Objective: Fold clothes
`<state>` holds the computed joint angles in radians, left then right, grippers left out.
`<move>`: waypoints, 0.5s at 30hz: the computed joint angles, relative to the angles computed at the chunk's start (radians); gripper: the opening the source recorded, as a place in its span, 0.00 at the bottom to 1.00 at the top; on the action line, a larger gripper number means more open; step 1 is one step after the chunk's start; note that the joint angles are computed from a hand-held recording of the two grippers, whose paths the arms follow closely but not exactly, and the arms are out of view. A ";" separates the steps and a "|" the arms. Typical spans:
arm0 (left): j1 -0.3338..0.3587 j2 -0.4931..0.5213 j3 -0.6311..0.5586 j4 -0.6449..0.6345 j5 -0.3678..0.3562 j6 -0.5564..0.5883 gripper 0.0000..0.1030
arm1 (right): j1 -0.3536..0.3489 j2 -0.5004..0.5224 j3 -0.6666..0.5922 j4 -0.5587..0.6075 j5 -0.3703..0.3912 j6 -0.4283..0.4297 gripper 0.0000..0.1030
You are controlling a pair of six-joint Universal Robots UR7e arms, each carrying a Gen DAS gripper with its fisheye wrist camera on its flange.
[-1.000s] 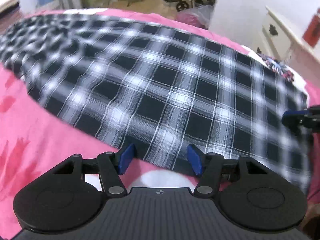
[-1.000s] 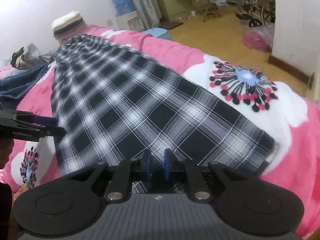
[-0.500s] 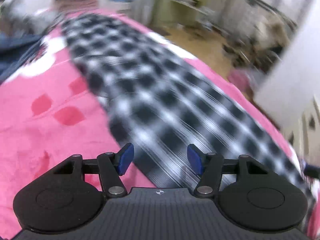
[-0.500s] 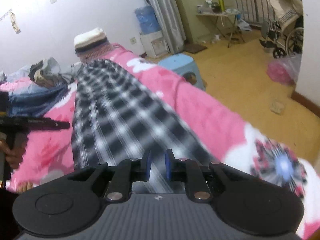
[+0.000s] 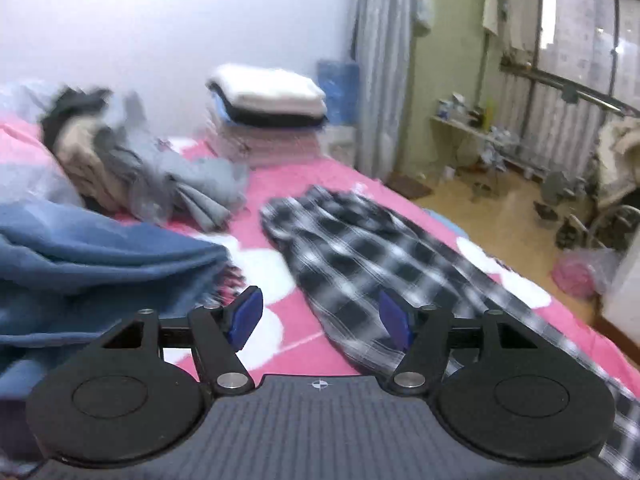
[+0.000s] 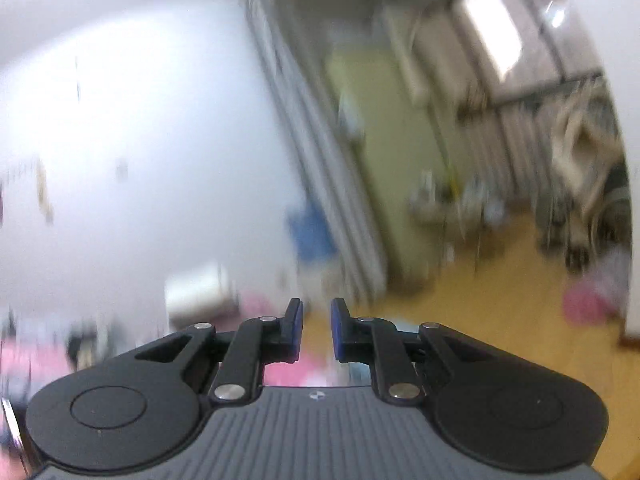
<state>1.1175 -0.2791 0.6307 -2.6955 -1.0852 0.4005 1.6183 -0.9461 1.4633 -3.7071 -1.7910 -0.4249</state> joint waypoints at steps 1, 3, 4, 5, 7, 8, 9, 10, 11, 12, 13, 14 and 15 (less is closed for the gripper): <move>0.008 0.009 -0.012 0.033 -0.027 -0.012 0.62 | 0.016 0.015 -0.033 -0.037 -0.007 -0.026 0.16; 0.025 0.034 -0.041 0.095 -0.081 -0.032 0.62 | 0.052 0.052 -0.109 -0.095 -0.053 -0.108 0.16; 0.033 0.038 -0.043 0.116 -0.108 -0.038 0.62 | 0.070 0.069 -0.146 -0.112 -0.089 -0.162 0.16; 0.040 0.043 -0.044 0.136 -0.134 -0.043 0.62 | 0.088 0.089 -0.187 -0.123 -0.128 -0.224 0.17; 0.051 0.059 -0.068 0.183 -0.174 -0.048 0.62 | 0.119 0.132 -0.265 -0.112 -0.219 -0.372 0.20; 0.054 0.072 -0.092 0.205 -0.180 -0.047 0.62 | 0.130 0.155 -0.300 -0.098 -0.267 -0.453 0.23; 0.058 0.087 -0.119 0.226 -0.184 -0.045 0.62 | 0.137 0.180 -0.331 -0.077 -0.318 -0.541 0.30; 0.061 0.102 -0.147 0.248 -0.187 -0.043 0.62 | 0.142 0.209 -0.368 -0.045 -0.366 -0.610 0.34; 0.062 0.105 -0.156 0.265 -0.187 -0.042 0.62 | 0.141 0.236 -0.394 0.002 -0.413 -0.649 0.35; 0.063 0.104 -0.156 0.278 -0.186 -0.042 0.63 | 0.131 0.255 -0.402 0.061 -0.458 -0.649 0.35; 0.065 0.111 -0.172 0.295 -0.187 -0.039 0.62 | 0.117 0.272 -0.403 0.136 -0.495 -0.614 0.35; 0.068 0.122 -0.195 0.314 -0.189 -0.035 0.62 | 0.102 0.289 -0.410 0.220 -0.528 -0.575 0.35; 0.071 0.134 -0.220 0.335 -0.191 -0.030 0.63 | 0.084 0.307 -0.418 0.310 -0.551 -0.520 0.35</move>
<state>1.1888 -0.1446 0.4108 -2.3607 -1.2761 0.3704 1.7018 -0.6390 1.0449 -3.3968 -2.3424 -0.9445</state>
